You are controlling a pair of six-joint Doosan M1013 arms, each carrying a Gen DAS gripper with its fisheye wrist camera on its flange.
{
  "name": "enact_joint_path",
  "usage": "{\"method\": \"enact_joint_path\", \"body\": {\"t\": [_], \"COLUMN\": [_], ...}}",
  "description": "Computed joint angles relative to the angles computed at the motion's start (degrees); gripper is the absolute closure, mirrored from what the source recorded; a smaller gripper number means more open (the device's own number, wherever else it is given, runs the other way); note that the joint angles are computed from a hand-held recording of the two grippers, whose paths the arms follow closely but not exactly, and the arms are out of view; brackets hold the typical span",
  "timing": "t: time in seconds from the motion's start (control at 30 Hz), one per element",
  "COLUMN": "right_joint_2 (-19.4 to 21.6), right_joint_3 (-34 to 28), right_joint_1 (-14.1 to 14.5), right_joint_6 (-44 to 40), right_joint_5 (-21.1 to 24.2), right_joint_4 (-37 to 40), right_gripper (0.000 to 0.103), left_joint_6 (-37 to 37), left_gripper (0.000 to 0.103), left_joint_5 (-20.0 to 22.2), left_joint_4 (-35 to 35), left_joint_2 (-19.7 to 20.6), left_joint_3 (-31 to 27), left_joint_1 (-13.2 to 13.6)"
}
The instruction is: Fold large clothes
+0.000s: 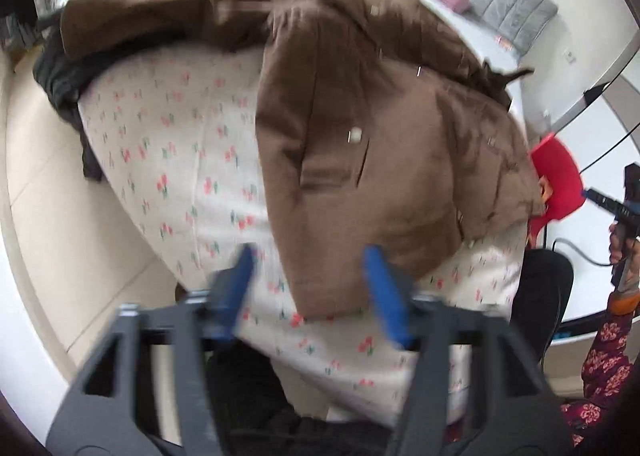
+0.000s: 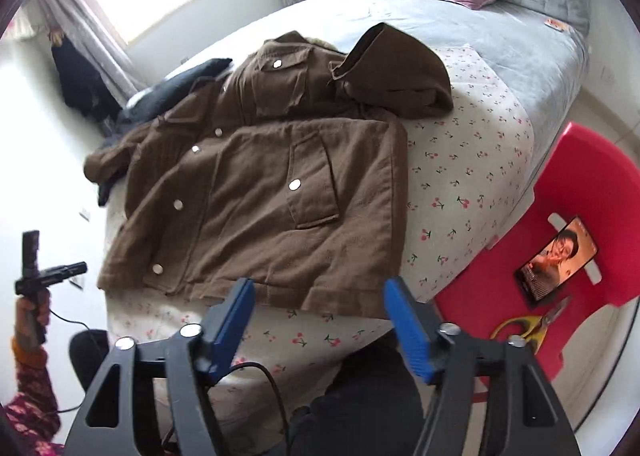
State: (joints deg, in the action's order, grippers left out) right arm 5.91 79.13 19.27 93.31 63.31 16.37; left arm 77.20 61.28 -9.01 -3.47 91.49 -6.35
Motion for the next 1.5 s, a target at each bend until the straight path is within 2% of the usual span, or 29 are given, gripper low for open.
{"method": "enact_joint_path", "body": {"t": [0.03, 0.07, 0.13, 0.2, 0.27, 0.3, 0.33, 0.37, 0.4, 0.43, 0.47, 0.5, 0.6, 0.67, 0.77, 0.87, 0.93, 0.97, 1.0, 1.03, 1.07, 1.1, 1.13, 1.17, 1.2, 1.33, 1.5], "right_joint_2": [0.3, 1.2, 2.7, 4.8, 7.2, 8.6, 9.4, 10.0, 10.2, 10.1, 9.7, 9.0, 6.6, 5.1, 3.4, 3.0, 3.8, 3.9, 4.4, 4.6, 4.4, 4.2, 4.0, 3.3, 3.7, 5.8, 12.2], "right_joint_3": [-0.1, -0.4, -0.3, -0.4, -0.8, -1.1, -1.3, -1.1, -1.2, -1.5, -1.6, -1.7, -3.0, -4.2, -6.6, -8.7, -10.4, -10.7, -11.3, -11.5, -11.3, -11.3, -11.2, -10.4, -11.2, -13.9, -21.4], "right_joint_1": [-0.5, -0.9, -1.6, -1.8, -1.7, -1.5, -1.4, -1.2, -0.8, 0.2, 0.6, 0.7, 1.3, 1.0, 0.7, 1.2, 2.1, 2.3, 2.4, 2.4, 2.5, 2.5, 2.2, 2.2, 2.1, 2.6, 3.4], "right_joint_6": [0.0, 0.8, 1.9, 4.3, 7.2, 9.1, 10.7, 12.2, 12.9, 12.9, 10.7, 8.3, 6.5, 6.7, 9.3, 11.5, 11.1, 10.6, 10.2, 9.7, 9.1, 8.7, 8.7, 9.0, 9.1, 8.4, 9.0], "right_joint_5": [-0.1, -0.1, 0.5, 1.7, 3.5, 4.6, 5.2, 5.3, 5.3, 4.7, 3.9, 2.6, -1.2, -3.1, -3.4, -0.3, 4.7, 6.7, 8.4, 8.8, 7.9, 6.8, 5.8, 4.4, 3.9, 4.4, 8.3], "right_joint_4": [0.6, 1.2, 2.1, 2.0, 1.0, 0.4, 0.2, 0.5, -0.3, -2.9, -2.5, -0.8, -2.0, -2.7, -6.6, -11.4, -16.0, -16.8, -17.3, -17.3, -17.5, -17.2, -16.6, -16.1, -15.5, -14.1, -16.8], "right_gripper": [0.026, 0.025, 0.025, 0.025, 0.025, 0.026, 0.028, 0.048, 0.058, 0.063, 0.085, 0.090, 0.093, 0.094, 0.094, 0.094, 0.092, 0.088, 0.084, 0.081, 0.074, 0.060, 0.051, 0.039, 0.037, 0.036, 0.032], "left_joint_6": [2.2, 5.2, 6.6, 5.3, 3.5, 2.4, 1.2, 1.8, 3.7, 3.6, 3.1, 3.1, -1.2, -2.6, -4.6, -7.6, -8.0, -9.0, -11.0, -12.8, -14.6, -15.1, -16.2, -16.9, -16.9, -15.0, -14.0], "left_gripper": [0.015, 0.015, 0.015, 0.015, 0.022, 0.028, 0.031, 0.040, 0.068, 0.071, 0.074, 0.098, 0.097, 0.097, 0.097, 0.097, 0.093, 0.092, 0.087, 0.074, 0.063, 0.040, 0.029, 0.028, 0.028, 0.020, 0.019], "left_joint_5": [-1.9, -3.7, -3.7, -1.8, 1.6, 1.4, -1.1, -2.2, -1.0, -0.4, -0.2, 0.8, 0.9, -3.2, -6.2, -1.9, 2.3, 5.2, 7.7, 8.9, 9.6, 9.5, 8.8, 8.1, 8.6, 10.5, 9.5], "left_joint_4": [-0.8, -2.1, -3.6, -6.4, -11.7, -13.7, -14.2, -15.7, -19.3, -21.7, -21.2, -20.0, -17.3, -17.0, -16.0, -10.7, -6.2, -2.1, 3.0, 6.8, 10.5, 12.0, 14.0, 15.8, 17.0, 19.1, 21.1], "left_joint_2": [0.4, 1.0, 3.2, 6.2, 9.0, 9.3, 8.8, 8.3, 8.4, 8.2, 7.8, 7.6, 6.0, 3.2, -0.3, -1.5, -1.8, -1.8, -1.8, -2.5, -2.9, -3.7, -4.2, -4.6, -4.3, -1.3, 3.5], "left_joint_3": [-0.5, -0.8, -1.6, -2.1, -2.0, -1.1, 0.0, 0.5, 0.5, 0.7, 0.6, 0.1, -0.6, -0.7, -1.4, -2.7, -2.6, -2.5, -2.5, -1.7, -1.3, -0.9, -0.8, -1.0, -2.1, -7.0, -11.6], "left_joint_1": [0.5, 1.1, 1.9, 3.3, 5.1, 5.6, 5.6, 5.6, 6.0, 6.0, 5.4, 4.6, 2.8, 2.5, 2.2, -0.1, -1.8, -3.5, -5.3, -6.6, -7.7, -7.8, -8.2, -8.4, -8.6, -8.1, -7.8]}}
